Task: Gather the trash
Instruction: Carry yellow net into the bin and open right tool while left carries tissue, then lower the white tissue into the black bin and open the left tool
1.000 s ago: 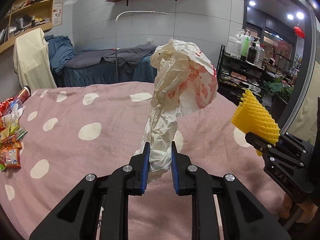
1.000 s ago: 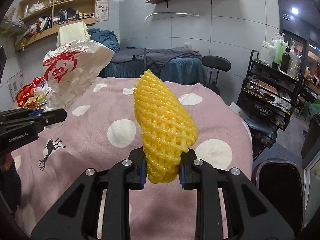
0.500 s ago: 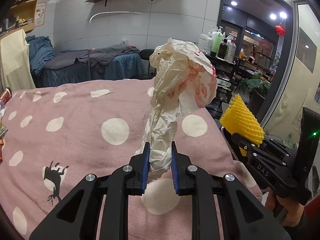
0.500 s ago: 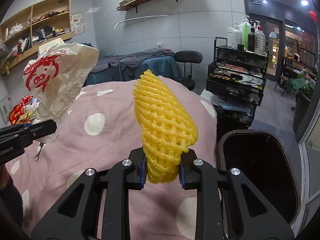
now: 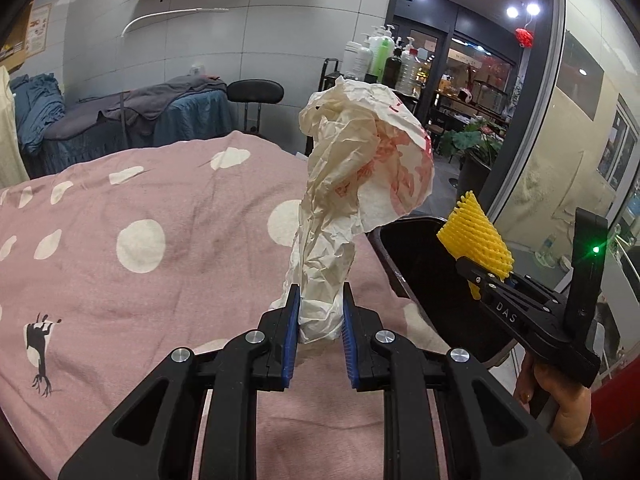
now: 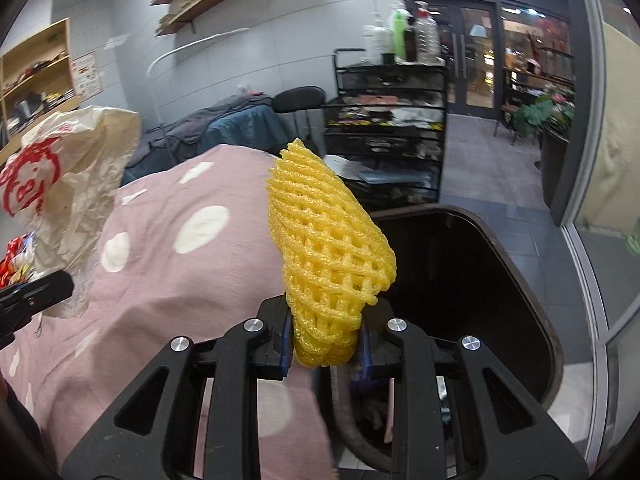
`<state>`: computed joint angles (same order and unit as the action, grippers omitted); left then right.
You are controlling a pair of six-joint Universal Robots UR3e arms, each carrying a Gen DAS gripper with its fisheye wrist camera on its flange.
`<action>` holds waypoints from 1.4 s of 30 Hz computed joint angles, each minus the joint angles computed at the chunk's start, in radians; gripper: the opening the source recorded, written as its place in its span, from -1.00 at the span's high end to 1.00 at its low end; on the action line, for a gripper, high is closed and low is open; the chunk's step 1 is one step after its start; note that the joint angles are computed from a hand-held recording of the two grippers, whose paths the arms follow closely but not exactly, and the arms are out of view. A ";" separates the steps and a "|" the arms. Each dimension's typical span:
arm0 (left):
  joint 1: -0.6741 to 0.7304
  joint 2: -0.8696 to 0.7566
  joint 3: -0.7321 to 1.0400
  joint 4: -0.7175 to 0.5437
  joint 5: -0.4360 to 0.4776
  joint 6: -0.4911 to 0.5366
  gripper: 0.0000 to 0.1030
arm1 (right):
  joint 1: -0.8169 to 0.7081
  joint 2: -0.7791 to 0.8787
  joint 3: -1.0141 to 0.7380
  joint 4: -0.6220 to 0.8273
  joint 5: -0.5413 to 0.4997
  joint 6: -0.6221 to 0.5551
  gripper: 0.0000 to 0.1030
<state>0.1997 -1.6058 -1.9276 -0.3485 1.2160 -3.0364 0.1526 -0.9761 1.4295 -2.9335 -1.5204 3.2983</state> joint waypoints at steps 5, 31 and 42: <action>-0.065 -0.047 0.042 -0.009 0.018 -0.006 0.62 | -0.064 0.007 0.034 0.019 -0.026 0.018 0.50; -0.283 -0.385 0.506 -0.283 0.049 0.028 0.62 | -0.194 0.023 0.190 -0.081 0.014 0.087 -0.48; -0.345 -0.614 0.890 -0.536 0.013 0.007 0.62 | -0.260 -0.051 0.274 -0.134 -0.016 0.141 -0.54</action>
